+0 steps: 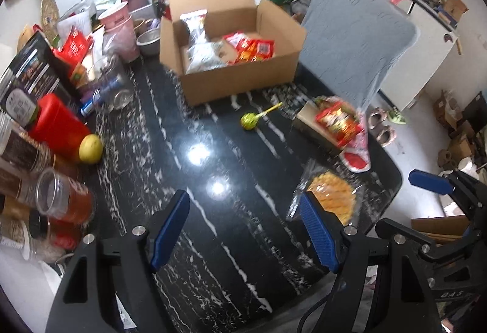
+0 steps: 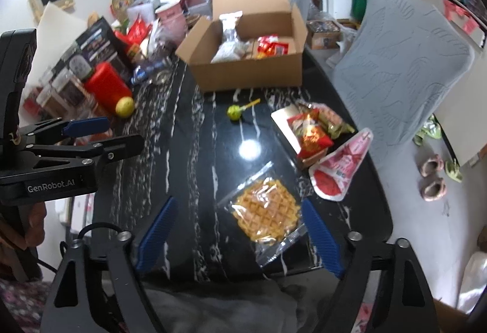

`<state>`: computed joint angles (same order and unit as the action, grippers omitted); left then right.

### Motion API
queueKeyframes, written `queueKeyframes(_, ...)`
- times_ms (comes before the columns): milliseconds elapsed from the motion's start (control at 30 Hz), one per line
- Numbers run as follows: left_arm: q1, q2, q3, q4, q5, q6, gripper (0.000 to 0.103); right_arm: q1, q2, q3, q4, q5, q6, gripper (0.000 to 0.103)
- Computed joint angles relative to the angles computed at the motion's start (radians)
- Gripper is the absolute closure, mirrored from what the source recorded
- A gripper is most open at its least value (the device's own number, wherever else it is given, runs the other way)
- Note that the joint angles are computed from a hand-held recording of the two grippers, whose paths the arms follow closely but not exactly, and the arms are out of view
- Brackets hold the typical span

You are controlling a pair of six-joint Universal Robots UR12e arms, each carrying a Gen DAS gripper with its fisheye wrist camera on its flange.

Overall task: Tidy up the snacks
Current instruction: 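Move both tools back from the box toward the snacks on the table, then grasp the wrapped waffle with the right gripper while the left reaches for the lollipop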

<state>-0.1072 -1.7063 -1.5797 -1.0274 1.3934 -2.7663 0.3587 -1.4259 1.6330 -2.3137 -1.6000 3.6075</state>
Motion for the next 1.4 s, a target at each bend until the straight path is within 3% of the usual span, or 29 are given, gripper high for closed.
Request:
queueKeyframes(433, 0.001, -0.04, -0.006, -0.114, 0.031, -0.09, 0.028, -0.026, 0.073, -0.005, 0.074, 0.066, -0.208, 0.006)
queueKeyframes(833, -0.014, -0.074, 0.022, -0.146, 0.089, -0.133, 0.028, -0.035, 0.152, -0.06, 0.187, 0.113, -0.391, 0.001)
queueKeyframes(933, -0.02, -0.08, 0.029, -0.141, 0.098, -0.132, 0.028, -0.03, 0.164, -0.068, 0.203, 0.087, -0.418, 0.001)
queueKeyframes(1133, -0.027, -0.092, 0.045, -0.144, 0.113, -0.133, 0.028, -0.033, 0.176, -0.081, 0.243, 0.089, -0.382, 0.002)
queueKeyframes(1200, -0.028, -0.096, 0.05, -0.144, 0.117, -0.134, 0.028, -0.038, 0.181, -0.086, 0.269, 0.099, -0.338, 0.007)
queueKeyframes(1400, -0.031, -0.101, 0.058, -0.139, 0.124, -0.129, 0.028, -0.036, 0.164, -0.053, 0.214, 0.081, -0.294, 0.019)
